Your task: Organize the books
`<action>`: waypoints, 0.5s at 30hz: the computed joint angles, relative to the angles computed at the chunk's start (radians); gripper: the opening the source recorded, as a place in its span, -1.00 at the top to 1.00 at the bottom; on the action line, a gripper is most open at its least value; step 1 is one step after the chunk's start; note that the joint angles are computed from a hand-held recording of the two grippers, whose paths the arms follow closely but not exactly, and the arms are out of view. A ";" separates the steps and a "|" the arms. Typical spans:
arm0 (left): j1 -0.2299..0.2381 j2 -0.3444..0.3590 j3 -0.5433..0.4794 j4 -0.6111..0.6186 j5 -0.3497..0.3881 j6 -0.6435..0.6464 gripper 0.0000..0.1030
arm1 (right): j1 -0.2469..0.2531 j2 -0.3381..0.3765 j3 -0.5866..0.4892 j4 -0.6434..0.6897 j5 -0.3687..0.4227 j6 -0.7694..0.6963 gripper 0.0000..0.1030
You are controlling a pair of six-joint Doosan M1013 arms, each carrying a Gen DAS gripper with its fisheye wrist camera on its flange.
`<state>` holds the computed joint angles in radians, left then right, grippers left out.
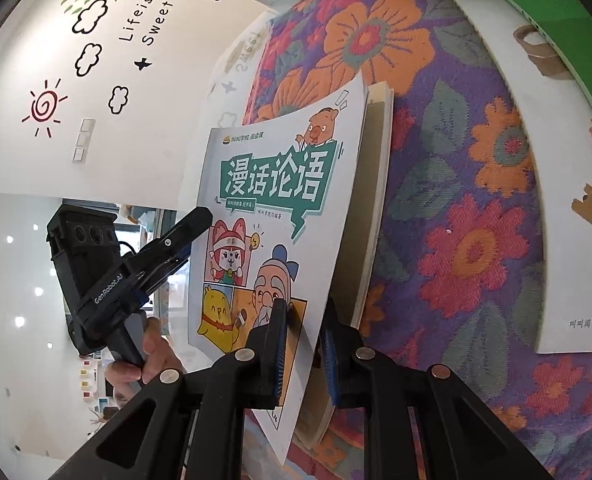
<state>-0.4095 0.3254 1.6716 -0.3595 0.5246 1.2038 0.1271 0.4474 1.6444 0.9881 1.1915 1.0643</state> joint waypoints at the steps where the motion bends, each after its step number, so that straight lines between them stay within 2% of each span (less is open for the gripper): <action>1: -0.004 0.004 -0.007 0.038 0.012 -0.033 0.37 | 0.001 -0.001 0.000 -0.003 -0.001 -0.002 0.67; 5: -0.009 0.006 -0.012 0.083 0.029 -0.059 0.37 | 0.001 -0.002 0.005 0.004 -0.003 -0.001 0.68; 10: -0.024 0.011 -0.026 0.232 0.070 -0.172 0.33 | -0.001 -0.008 0.016 0.014 -0.012 -0.019 0.68; 15: -0.030 0.013 -0.030 0.265 0.080 -0.185 0.33 | 0.006 -0.018 0.021 0.003 -0.030 -0.021 0.68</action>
<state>-0.4393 0.3381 1.6411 -0.0940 0.6049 1.0184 0.1329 0.4295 1.6657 0.9908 1.1613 1.0432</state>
